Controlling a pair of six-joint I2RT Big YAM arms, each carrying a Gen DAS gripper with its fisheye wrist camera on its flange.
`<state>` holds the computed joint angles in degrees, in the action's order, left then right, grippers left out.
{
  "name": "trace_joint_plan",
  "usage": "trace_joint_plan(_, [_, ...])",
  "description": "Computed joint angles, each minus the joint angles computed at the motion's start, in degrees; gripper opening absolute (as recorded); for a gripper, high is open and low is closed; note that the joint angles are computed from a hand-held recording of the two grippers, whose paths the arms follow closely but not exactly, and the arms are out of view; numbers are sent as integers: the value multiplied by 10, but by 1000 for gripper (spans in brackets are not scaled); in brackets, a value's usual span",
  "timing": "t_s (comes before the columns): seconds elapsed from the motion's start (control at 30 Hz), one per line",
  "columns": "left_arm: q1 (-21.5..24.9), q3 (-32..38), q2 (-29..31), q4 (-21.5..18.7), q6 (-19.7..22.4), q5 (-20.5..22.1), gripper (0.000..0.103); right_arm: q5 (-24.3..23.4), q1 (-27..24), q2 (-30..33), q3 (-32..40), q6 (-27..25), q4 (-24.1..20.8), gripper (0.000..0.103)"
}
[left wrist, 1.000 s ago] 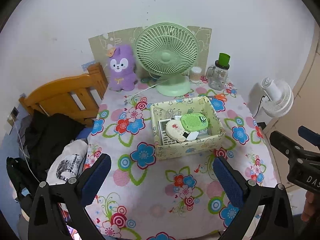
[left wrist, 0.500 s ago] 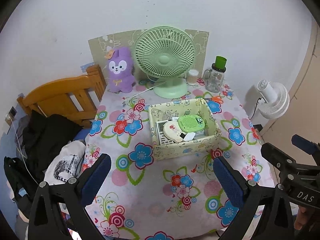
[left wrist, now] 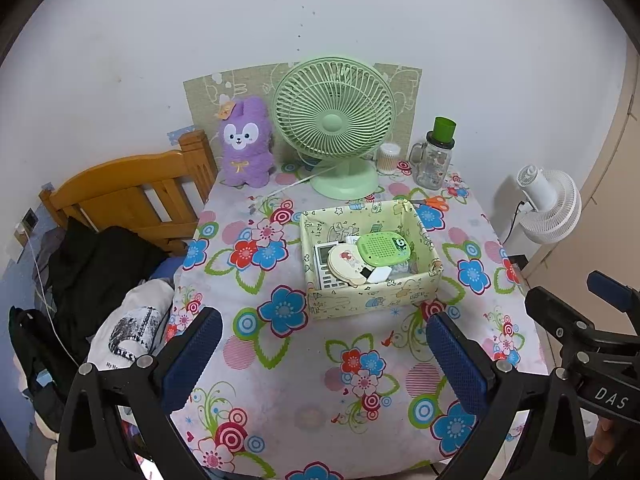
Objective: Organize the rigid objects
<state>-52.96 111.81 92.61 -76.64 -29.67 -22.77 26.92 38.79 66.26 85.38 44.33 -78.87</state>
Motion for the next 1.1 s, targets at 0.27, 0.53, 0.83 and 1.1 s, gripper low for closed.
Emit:
trace_joint_plan(0.27, [-2, 0, -1, -2, -4, -6, 103, 5, 2, -1, -1, -1, -1, 103])
trace_joint_plan(0.53, [-3, 4, 0, -8, -3, -9, 103, 5, 5, -2, -1, 0, -2, 103])
trace_joint_plan(0.83, [-3, 2, -1, -7, -3, -10, 103, 5, 5, -2, -1, 1, -2, 103])
trace_joint_plan(1.1, [-3, -1, -2, -1, -2, -11, 103, 6, 5, -2, -1, 1, -3, 103])
